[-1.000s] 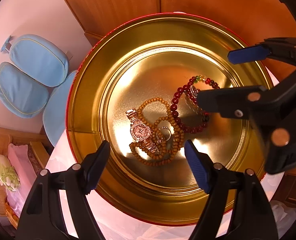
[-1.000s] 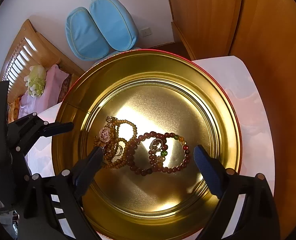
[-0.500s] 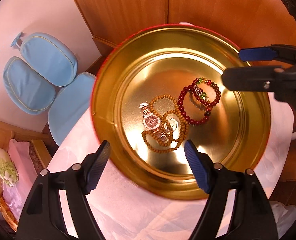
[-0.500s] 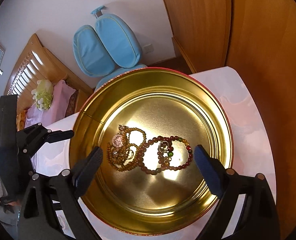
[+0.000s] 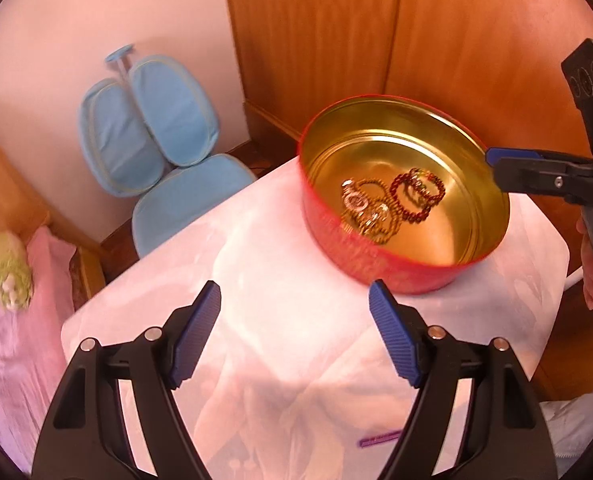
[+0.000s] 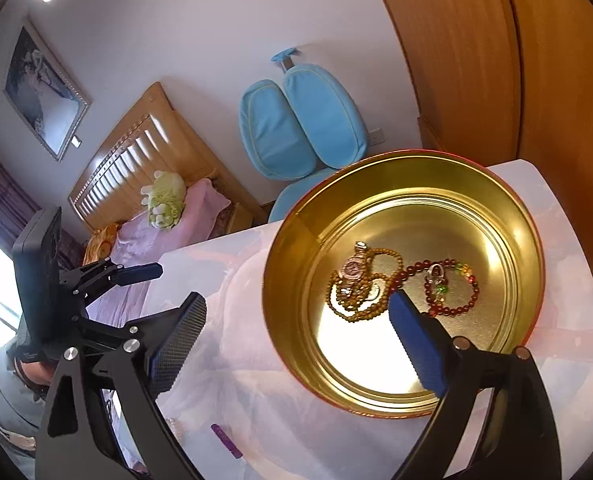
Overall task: Organize jewelry
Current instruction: 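Raise both open tools from the tin and move them over the table, then lower the left tool over the white pearl bracelet while the right tool approaches the purple lipstick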
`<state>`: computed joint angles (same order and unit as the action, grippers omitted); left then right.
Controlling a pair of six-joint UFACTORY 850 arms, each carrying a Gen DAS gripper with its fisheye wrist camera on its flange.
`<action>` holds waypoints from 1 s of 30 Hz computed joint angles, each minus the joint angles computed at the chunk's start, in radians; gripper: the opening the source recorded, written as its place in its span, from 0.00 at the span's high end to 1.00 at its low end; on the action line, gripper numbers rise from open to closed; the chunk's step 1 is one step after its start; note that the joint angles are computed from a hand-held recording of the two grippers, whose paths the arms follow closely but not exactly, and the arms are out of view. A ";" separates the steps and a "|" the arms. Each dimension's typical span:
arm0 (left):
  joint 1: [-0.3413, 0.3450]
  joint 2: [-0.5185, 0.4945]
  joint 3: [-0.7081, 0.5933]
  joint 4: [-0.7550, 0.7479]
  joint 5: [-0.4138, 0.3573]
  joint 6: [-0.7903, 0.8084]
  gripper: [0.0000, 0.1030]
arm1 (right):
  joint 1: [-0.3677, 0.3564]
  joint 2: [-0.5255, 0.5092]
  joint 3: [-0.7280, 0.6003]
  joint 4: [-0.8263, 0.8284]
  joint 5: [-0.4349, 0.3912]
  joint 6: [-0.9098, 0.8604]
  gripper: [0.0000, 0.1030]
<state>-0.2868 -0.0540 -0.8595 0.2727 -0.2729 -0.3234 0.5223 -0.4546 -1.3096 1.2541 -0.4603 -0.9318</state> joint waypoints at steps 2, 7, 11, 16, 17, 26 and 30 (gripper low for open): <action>-0.005 0.050 0.051 0.096 -0.013 -0.119 0.27 | 0.020 0.010 0.009 0.016 -0.012 -0.050 0.09; -0.011 0.165 0.170 0.225 -0.043 -0.284 0.27 | 0.071 0.025 0.024 0.031 -0.040 -0.122 0.09; -0.014 0.239 0.247 0.241 -0.068 -0.343 0.27 | 0.109 0.029 0.035 0.026 -0.061 -0.156 0.09; -0.023 0.320 0.345 0.252 -0.112 -0.421 0.27 | 0.166 0.001 0.022 -0.110 -0.091 -0.103 0.09; -0.020 0.337 0.366 0.231 -0.112 -0.419 0.27 | 0.173 -0.004 0.024 -0.131 -0.097 -0.093 0.09; -0.032 0.393 0.498 0.096 -0.085 -0.438 0.27 | 0.254 -0.054 0.019 -0.322 -0.109 0.006 0.09; -0.039 0.384 0.539 0.063 -0.050 -0.423 0.27 | 0.294 -0.070 0.029 -0.466 -0.056 0.072 0.09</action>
